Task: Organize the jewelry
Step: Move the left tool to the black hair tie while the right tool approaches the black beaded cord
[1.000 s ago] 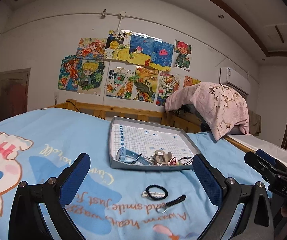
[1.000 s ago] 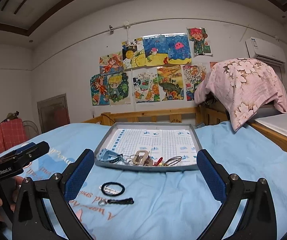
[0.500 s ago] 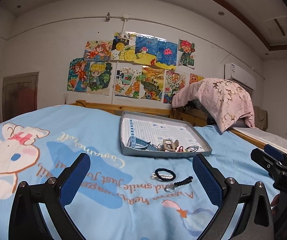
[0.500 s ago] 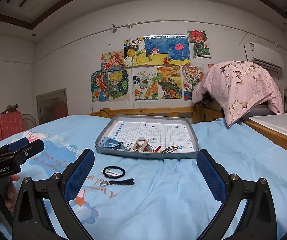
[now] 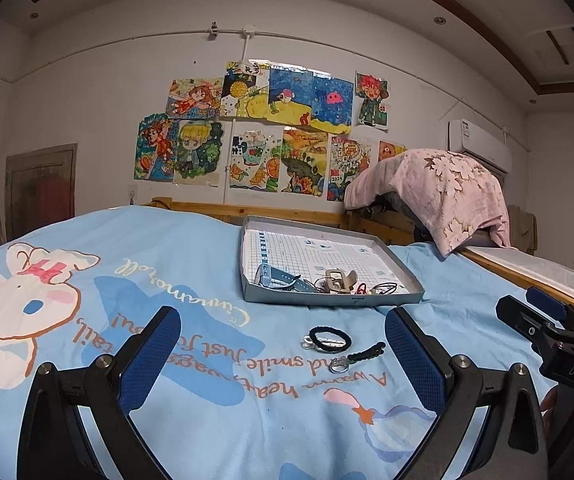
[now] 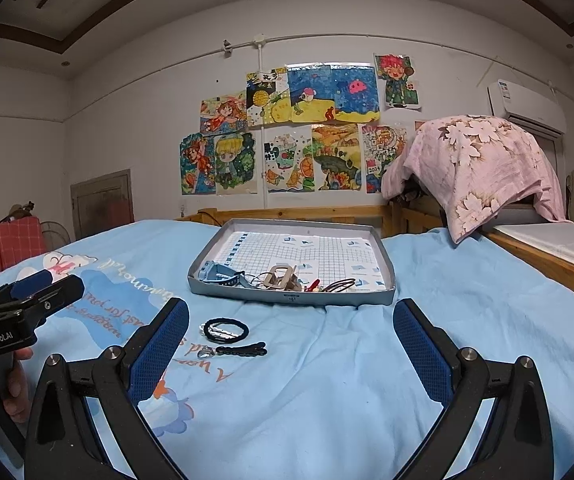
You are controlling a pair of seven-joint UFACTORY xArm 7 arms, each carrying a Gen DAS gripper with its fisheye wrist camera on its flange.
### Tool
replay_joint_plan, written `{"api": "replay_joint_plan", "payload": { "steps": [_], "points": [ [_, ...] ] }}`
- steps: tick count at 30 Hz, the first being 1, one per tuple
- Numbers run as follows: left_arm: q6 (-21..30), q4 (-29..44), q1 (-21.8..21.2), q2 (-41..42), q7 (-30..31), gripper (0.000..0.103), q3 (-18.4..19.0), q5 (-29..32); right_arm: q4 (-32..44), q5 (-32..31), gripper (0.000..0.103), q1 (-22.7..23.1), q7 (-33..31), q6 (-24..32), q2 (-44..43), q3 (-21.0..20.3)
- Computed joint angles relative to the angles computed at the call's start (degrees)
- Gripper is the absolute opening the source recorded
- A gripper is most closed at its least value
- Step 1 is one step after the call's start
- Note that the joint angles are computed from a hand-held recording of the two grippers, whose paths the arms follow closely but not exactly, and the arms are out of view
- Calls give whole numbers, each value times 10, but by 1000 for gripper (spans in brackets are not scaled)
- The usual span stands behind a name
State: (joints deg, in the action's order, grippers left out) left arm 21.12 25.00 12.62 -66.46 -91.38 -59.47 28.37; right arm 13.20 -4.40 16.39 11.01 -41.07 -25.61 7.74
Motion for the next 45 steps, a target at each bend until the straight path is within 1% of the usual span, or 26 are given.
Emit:
{"api": "replay_joint_plan", "payload": {
  "steps": [5,11,13,16,19,21,23,27,29,31,34,35,37,40,42,45],
  "points": [
    [-7,-3,-2,14,4,103,14,-2,8,-10,101,3,8,10,2,-10],
    [-40,-8,0,49,20,103,50,-4,29,-29,101,5,20,15,16,-23],
    [-56,-9,6,61,26,103,64,-6,42,-29,101,2,19,11,27,-20],
    [-84,-8,25,79,41,103,79,-5,67,-43,101,4,26,12,46,-28],
    [-114,-2,53,97,57,103,84,-6,96,-31,101,-6,13,20,67,-15],
    [-130,4,79,106,69,103,79,-8,117,-39,101,-5,15,23,81,-20],
    [-150,11,103,118,81,103,74,-13,139,-34,101,-9,9,24,98,-16],
    [-199,27,164,146,102,103,54,-32,177,-37,101,-9,11,24,130,-16],
    [-213,37,188,161,114,103,43,-43,197,-30,101,-10,7,26,150,-10],
    [-241,45,213,190,132,103,34,-51,214,-40,101,-8,17,32,167,-13],
    [-282,52,247,232,152,103,16,-68,237,-74,101,-7,44,45,193,-21],
    [-290,54,257,244,159,103,7,-72,245,-94,101,-8,61,48,204,-26],
    [-297,60,274,265,174,103,-10,-81,254,-133,101,-13,95,44,222,-32],
    [-307,67,303,286,193,103,-43,-97,264,-169,101,-24,123,43,249,-30],
    [-318,70,319,300,205,102,-61,-108,274,-206,101,-35,156,42,268,-29],
    [-340,73,335,337,234,95,-79,-118,286,-249,100,-52,184,43,293,-24]
  ]
}}
